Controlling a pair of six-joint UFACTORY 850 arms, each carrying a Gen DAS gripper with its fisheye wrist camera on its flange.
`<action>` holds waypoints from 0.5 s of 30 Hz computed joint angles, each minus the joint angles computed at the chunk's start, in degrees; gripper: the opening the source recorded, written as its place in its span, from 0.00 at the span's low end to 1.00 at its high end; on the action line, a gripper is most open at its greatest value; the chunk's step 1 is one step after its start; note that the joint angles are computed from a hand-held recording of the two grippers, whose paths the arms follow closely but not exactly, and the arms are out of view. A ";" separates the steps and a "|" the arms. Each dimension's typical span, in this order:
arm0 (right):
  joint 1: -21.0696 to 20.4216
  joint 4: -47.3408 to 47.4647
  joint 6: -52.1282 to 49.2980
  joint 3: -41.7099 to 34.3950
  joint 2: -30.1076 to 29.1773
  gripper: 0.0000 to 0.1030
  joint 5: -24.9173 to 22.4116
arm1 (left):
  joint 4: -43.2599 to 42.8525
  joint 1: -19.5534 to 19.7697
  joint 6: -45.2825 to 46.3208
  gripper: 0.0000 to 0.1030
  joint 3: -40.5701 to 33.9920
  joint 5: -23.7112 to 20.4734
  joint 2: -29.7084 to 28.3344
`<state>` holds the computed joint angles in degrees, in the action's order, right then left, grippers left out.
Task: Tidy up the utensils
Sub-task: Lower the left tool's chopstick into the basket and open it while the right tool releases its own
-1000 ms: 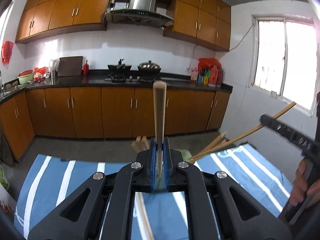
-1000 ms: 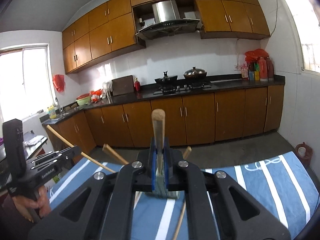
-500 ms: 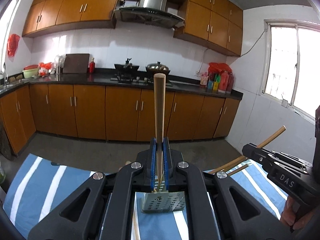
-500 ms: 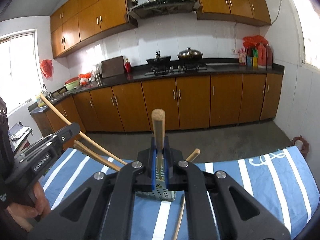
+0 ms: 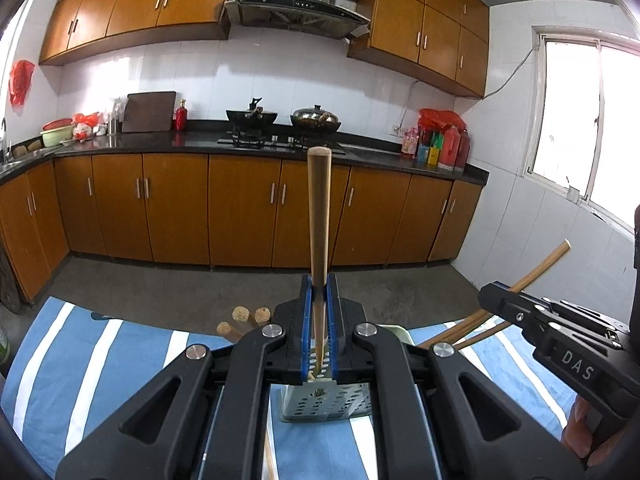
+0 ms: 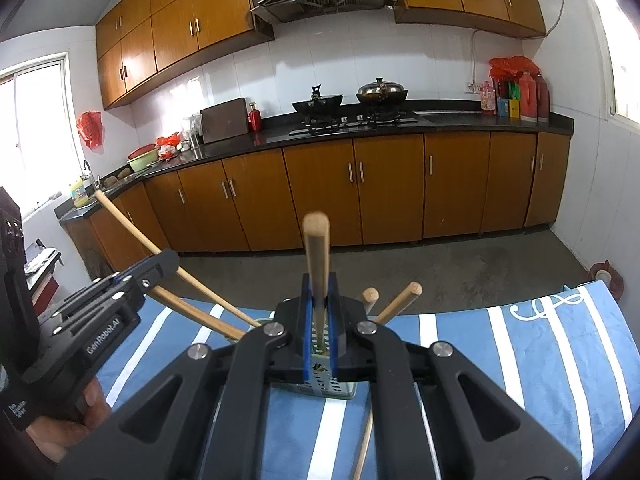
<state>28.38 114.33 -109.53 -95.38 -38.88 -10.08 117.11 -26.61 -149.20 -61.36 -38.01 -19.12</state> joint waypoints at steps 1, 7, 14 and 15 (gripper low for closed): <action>0.05 1.95 -1.90 0.19 0.10 0.12 0.02 | -0.09 -0.03 -0.01 0.07 0.10 0.19 0.08; -0.15 10.79 -10.38 1.98 1.33 0.22 -0.84 | -0.35 -0.22 0.00 0.08 0.78 0.09 0.93; -0.21 25.90 -26.15 5.95 4.43 0.29 -2.26 | -1.43 -1.06 0.25 0.24 2.18 -1.89 3.07; -0.15 28.85 -29.20 6.81 5.05 0.30 -2.57 | -1.15 -1.19 -0.17 0.31 2.79 -2.44 3.53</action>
